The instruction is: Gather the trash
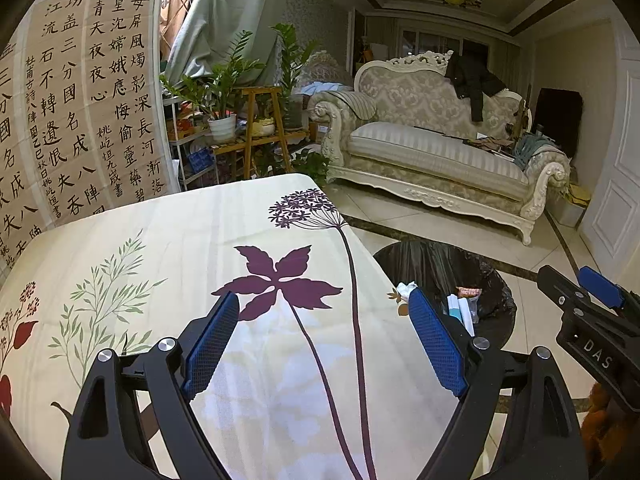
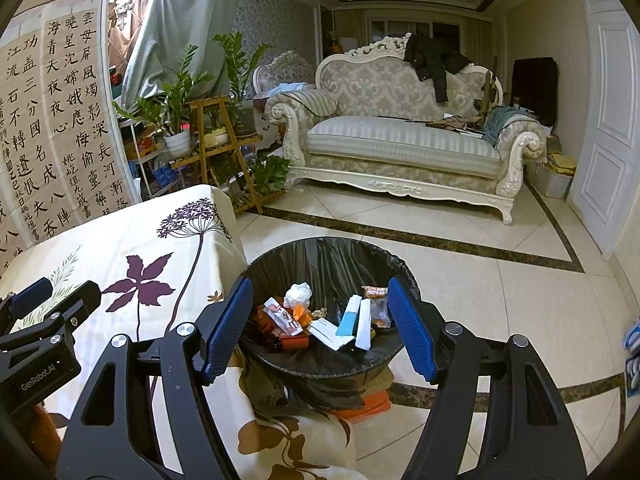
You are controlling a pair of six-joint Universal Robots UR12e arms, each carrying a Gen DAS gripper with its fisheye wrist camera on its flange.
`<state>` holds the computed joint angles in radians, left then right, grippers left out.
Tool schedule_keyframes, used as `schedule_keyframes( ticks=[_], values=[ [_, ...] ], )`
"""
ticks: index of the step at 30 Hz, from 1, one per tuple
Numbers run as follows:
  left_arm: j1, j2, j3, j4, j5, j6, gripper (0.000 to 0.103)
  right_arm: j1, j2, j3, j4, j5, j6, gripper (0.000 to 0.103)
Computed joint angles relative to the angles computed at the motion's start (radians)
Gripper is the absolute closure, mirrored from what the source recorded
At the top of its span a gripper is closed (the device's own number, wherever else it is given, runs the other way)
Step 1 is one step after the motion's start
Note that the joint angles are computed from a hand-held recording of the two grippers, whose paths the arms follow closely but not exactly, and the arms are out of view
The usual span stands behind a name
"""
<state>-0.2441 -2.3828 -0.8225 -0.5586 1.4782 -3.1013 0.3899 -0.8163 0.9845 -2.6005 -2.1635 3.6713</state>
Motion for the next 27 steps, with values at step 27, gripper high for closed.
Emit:
schedule_keyframes(
  ticks=[27],
  values=[
    [-0.002,0.003,-0.008,0.010,0.010,-0.002,0.019,0.002,0.002,-0.004,0.005,0.000,0.003,0.035]
  ],
)
